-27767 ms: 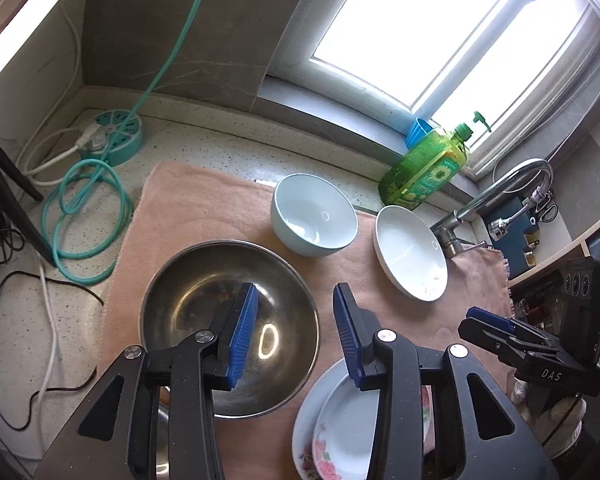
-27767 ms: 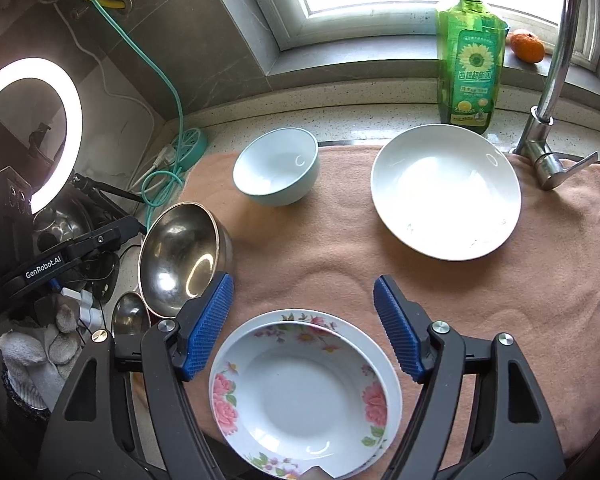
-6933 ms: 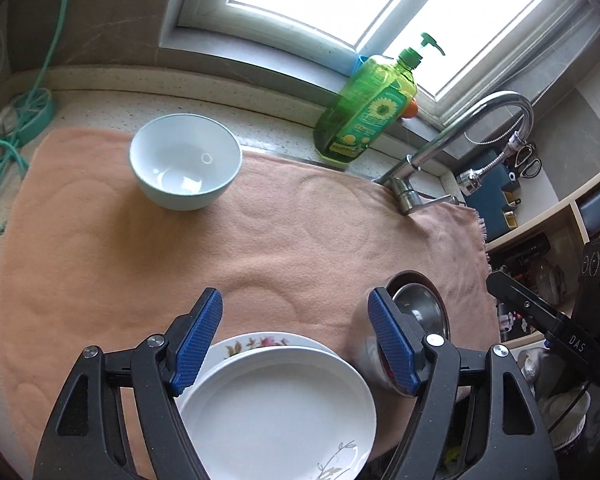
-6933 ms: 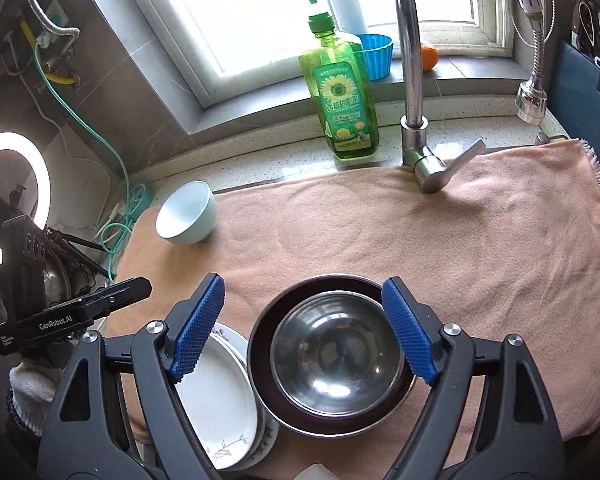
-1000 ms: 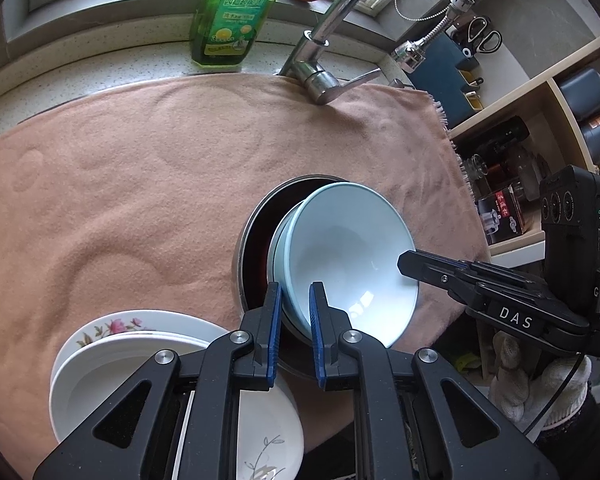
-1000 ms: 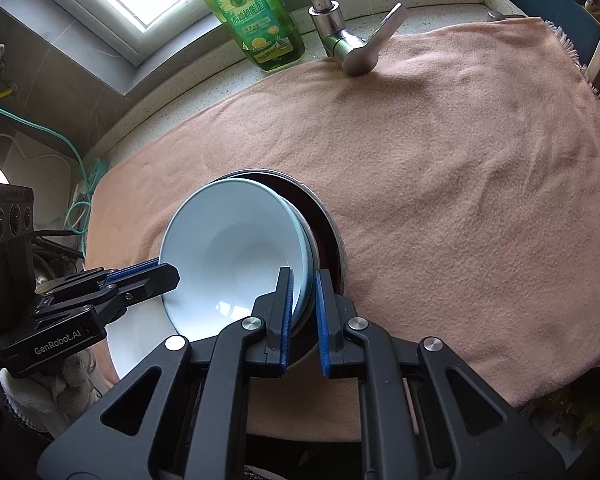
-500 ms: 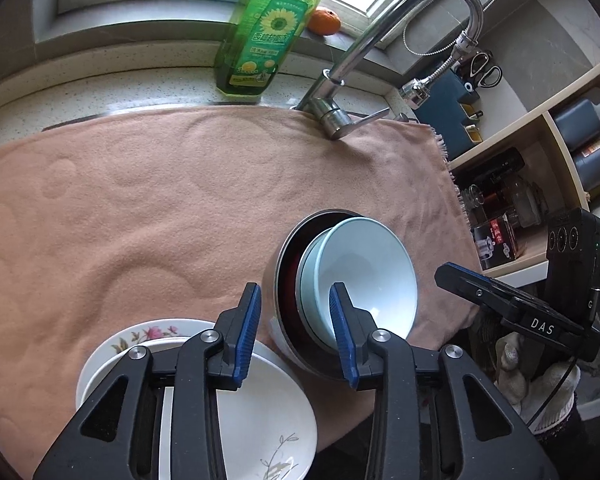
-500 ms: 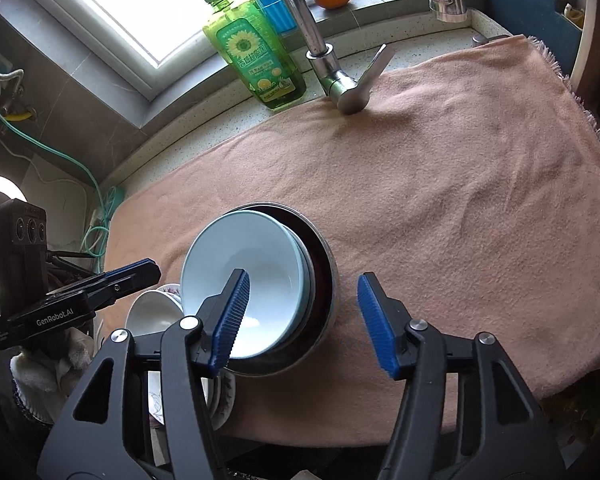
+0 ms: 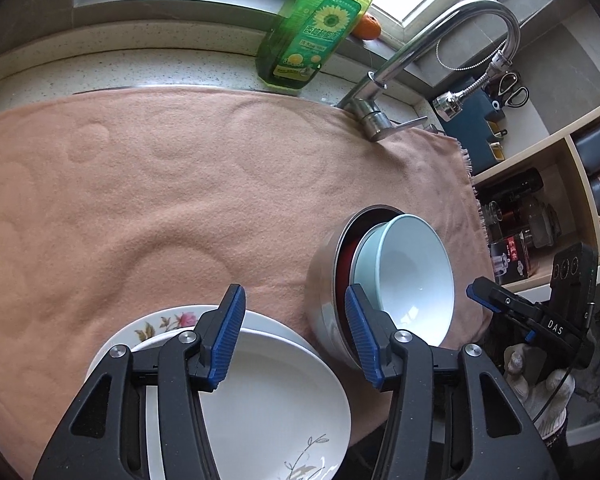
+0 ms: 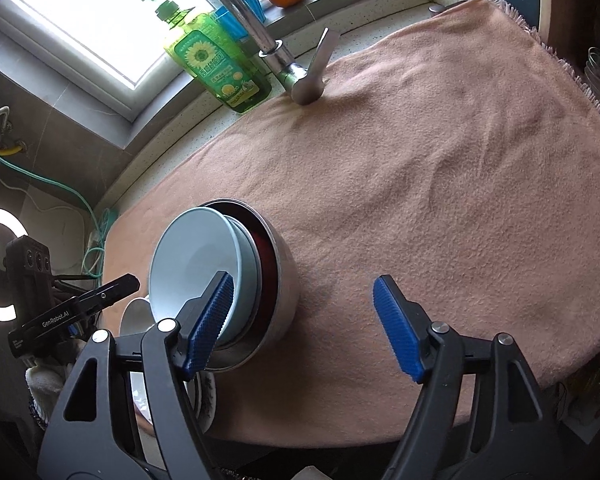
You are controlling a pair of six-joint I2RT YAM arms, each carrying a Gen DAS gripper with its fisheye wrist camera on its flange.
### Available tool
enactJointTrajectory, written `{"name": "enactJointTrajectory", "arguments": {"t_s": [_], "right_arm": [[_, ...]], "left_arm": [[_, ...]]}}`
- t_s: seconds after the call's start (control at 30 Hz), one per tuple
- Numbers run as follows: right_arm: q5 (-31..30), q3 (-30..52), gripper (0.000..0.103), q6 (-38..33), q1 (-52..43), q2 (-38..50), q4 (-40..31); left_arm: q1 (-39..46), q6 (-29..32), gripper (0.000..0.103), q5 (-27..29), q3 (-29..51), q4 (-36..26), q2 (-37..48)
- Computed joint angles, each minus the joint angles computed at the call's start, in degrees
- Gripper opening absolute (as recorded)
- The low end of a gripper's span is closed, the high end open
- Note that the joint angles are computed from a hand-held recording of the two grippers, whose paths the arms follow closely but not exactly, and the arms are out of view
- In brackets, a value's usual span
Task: Organize plates and bowls
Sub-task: 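Reposition both grippers onto the rim of the nested bowl stack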
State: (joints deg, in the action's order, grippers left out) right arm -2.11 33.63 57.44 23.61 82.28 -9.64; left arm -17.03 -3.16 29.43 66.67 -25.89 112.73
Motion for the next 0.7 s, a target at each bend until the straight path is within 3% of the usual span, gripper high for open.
{"name": "enactJointTrajectory", "arguments": {"t_s": [0.33,0.5,0.6,0.7], "right_arm": [[-4.96,-4.23,0.075,4.75,-1.5,1.6,8.67],[-7.23,-5.93,0.052,6.58,-2.65,2.21,11.7],[-7.05,-5.63,0.046,6.44,-2.21,2.81,11.88],[-7.3,-4.72,0.038,6.24,-1.76,4.11,11.93]], "left_arm": [[-0.45,-1.09,0.051,3.56,1.99,-1.33,2.72],[-0.48,-1.84,0.048,5.05,2.81,-1.28,3.68],[-0.25,-1.98,0.046,6.13,3.37,-1.55,4.61],[-0.5,-1.55,0.036,6.18,3.84,-2.07,5.07]]}}
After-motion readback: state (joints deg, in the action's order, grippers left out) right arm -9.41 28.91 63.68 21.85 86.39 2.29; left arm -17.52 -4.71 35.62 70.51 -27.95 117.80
